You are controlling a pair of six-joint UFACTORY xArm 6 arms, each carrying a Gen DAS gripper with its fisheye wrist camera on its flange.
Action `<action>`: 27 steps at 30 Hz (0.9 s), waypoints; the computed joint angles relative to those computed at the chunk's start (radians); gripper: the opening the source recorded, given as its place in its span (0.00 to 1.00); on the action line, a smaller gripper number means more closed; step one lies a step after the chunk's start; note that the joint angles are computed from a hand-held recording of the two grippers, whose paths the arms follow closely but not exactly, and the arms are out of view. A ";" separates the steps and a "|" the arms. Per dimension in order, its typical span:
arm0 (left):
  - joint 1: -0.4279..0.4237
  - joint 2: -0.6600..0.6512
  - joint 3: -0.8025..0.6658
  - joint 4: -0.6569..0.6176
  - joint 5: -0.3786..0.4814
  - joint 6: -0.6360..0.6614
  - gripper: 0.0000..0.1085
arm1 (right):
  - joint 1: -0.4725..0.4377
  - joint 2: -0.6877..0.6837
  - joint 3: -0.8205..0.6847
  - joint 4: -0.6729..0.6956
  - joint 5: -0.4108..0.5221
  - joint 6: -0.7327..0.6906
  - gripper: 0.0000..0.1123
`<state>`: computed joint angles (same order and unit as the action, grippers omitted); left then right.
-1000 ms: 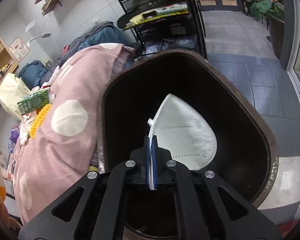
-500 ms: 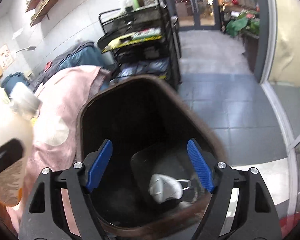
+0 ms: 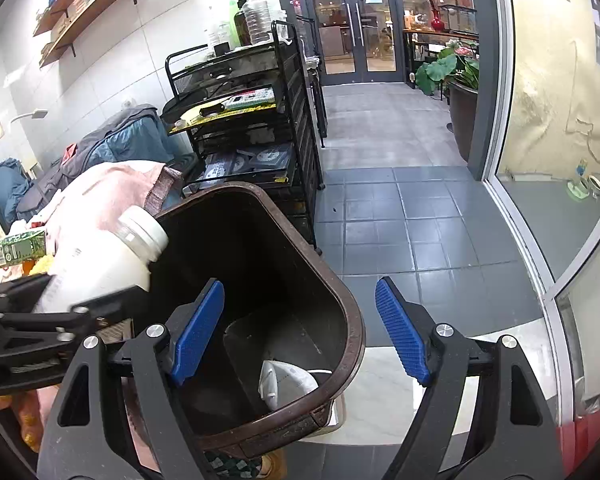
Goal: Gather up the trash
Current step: 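Lower the bottle into the brown bin and open the left tool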
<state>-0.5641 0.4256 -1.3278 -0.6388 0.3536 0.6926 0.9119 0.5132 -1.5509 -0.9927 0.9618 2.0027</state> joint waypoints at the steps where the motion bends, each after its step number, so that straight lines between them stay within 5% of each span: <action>1: 0.002 0.012 -0.013 0.023 0.016 -0.027 0.56 | 0.001 -0.002 0.001 -0.002 0.002 0.005 0.69; 15: 0.005 0.180 -0.232 0.371 0.210 -0.320 0.56 | 0.010 -0.005 -0.007 0.003 0.024 0.024 0.69; 22: 0.003 0.218 -0.277 0.406 0.253 -0.327 0.57 | 0.017 -0.024 0.014 0.003 0.040 0.037 0.69; 27: 0.000 0.200 -0.250 0.399 0.214 -0.308 0.72 | 0.015 -0.027 0.021 0.007 0.033 0.049 0.69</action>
<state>-0.5641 0.6257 -1.5775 -0.2403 0.5681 0.3845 0.9272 0.4859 -1.5301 -0.9860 0.9946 2.0516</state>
